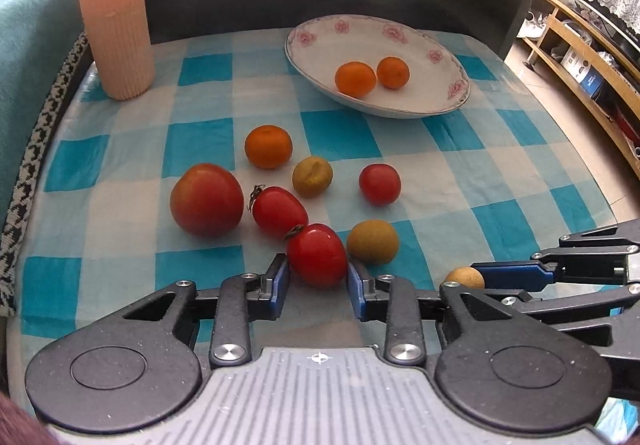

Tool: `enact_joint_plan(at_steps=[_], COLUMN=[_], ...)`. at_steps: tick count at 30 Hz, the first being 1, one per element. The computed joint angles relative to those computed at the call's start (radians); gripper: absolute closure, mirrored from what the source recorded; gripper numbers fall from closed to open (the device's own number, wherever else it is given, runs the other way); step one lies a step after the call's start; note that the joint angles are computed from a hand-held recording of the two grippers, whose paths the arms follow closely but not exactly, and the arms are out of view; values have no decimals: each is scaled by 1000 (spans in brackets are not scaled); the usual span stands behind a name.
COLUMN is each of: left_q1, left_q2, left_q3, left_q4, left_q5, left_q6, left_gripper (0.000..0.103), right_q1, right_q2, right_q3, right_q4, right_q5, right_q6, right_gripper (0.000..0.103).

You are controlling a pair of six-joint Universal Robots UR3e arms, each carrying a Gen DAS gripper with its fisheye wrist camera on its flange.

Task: Organize fruits
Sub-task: 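Grasp a small brown round fruit with the right tool while the left tool grasps a red cherry tomato, then carry both fruits over the plate and open both tools to release them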

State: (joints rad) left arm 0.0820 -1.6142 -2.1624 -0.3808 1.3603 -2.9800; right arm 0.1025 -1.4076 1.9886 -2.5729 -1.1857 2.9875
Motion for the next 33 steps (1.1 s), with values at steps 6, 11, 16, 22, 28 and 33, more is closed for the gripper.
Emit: enact_joint_plan(at_steps=[6,11,16,22,28,33], left_q1=[-3,-16,4,-12,-50,-93], left_q2=[-10,-6,25,26,-22,-98], left_q3=[11,15,17,53,131,228], left_q4=[3,0,-35,-42,-45,-42], left_q5=[7,33,17,-1,7,31], left_q6=[-7,-15,-17,-36,-77,-120], left_gripper=[63,64,64,64,64,64], right_q1=[0,2,-15,-34,-39,-44], right_q2=[-1,-2,-15,0,29,73], right_q3=[2,3,10,-23,-71,-124], right_q4=[-3,-9,-28,-59,-80,-97], right_q5=[-2,-7,-1,-2,-8,-19], right_q6=[4,4,11,39,57,67], right_gripper=[75,75,75,75,75,75])
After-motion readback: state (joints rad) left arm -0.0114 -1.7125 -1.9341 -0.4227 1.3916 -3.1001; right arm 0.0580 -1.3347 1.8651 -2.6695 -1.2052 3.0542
